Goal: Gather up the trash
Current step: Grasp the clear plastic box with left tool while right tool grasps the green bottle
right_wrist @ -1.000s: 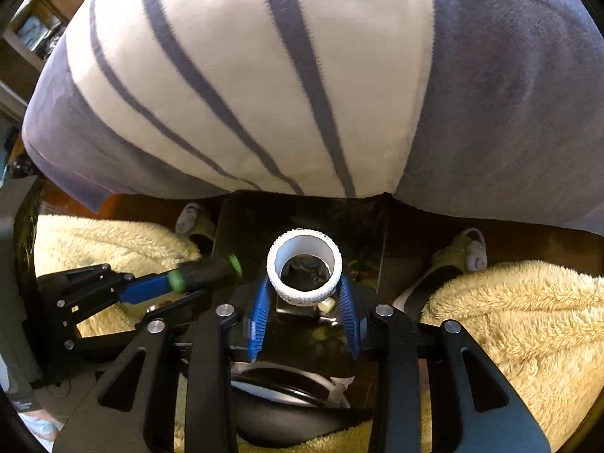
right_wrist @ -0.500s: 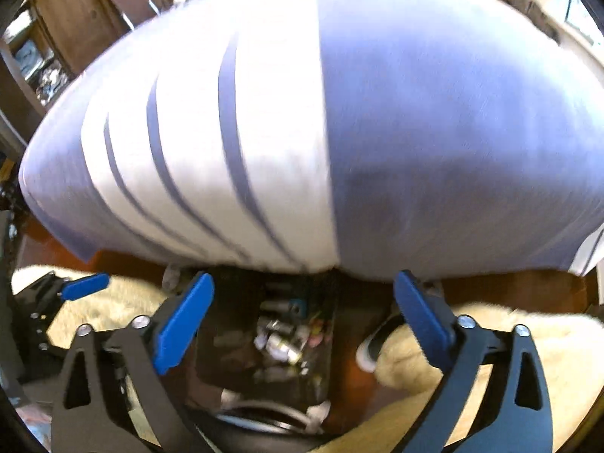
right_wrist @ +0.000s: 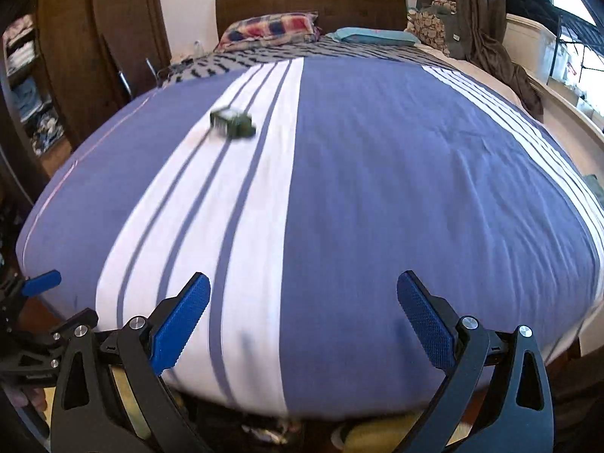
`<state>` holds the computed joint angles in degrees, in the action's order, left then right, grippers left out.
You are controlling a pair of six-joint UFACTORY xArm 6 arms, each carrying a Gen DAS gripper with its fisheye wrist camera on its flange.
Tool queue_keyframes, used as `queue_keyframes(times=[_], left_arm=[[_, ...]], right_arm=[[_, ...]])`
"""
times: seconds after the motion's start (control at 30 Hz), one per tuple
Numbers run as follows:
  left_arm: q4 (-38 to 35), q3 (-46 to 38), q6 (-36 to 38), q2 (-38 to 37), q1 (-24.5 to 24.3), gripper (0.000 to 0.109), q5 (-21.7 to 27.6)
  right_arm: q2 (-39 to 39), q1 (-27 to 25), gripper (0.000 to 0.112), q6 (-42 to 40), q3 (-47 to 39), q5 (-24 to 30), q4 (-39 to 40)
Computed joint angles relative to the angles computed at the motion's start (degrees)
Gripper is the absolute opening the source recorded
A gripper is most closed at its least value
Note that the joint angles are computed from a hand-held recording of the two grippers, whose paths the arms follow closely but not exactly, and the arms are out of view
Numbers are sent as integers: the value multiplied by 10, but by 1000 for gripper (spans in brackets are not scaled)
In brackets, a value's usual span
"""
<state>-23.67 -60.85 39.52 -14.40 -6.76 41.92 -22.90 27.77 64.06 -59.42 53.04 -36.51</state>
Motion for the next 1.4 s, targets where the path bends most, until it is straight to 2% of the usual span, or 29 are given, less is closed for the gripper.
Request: queue_keyframes(times=[0.1, 0.17, 0.4, 0.47, 0.6, 0.8, 0.87, 0.9, 0.97, 1.17, 1.3, 1.4], left_arm=[[28, -56, -31, 59, -9, 95, -18], [45, -105, -47, 103, -12, 95, -18], [82, -251, -96, 233, -22, 95, -7], [87, -294, -111, 268, -22, 95, 1], [98, -369, -129, 328, -24, 95, 17], [104, -449, -128, 389, -27, 95, 38], [103, -472, -130, 406, -27, 94, 46], [103, -486, -131, 416, -27, 94, 51], [101, -504, -132, 429, -29, 94, 55], [80, -560, -125, 464, -45, 94, 64], [61, -619, -126, 500, -60, 94, 80], [53, -673, -135, 536, -75, 91, 97]], right_arm=[[49, -35, 99, -46, -46, -16, 17], [84, -55, 99, -74, -74, -45, 30], [210, -101, 99, -137, -188, -116, 73], [248, -107, 99, -155, -230, -120, 86], [328, -127, 99, -226, -308, -152, 164], [425, -136, 94, -311, -419, -139, 224], [452, -138, 89, -345, -453, -122, 264], [469, -140, 81, -367, -475, -106, 286], [478, -139, 56, -375, -488, -96, 292], [429, -145, 54, -345, -430, -126, 249], [393, -154, 54, -249, -405, -98, 133], [377, -166, 53, -239, -382, -106, 130]])
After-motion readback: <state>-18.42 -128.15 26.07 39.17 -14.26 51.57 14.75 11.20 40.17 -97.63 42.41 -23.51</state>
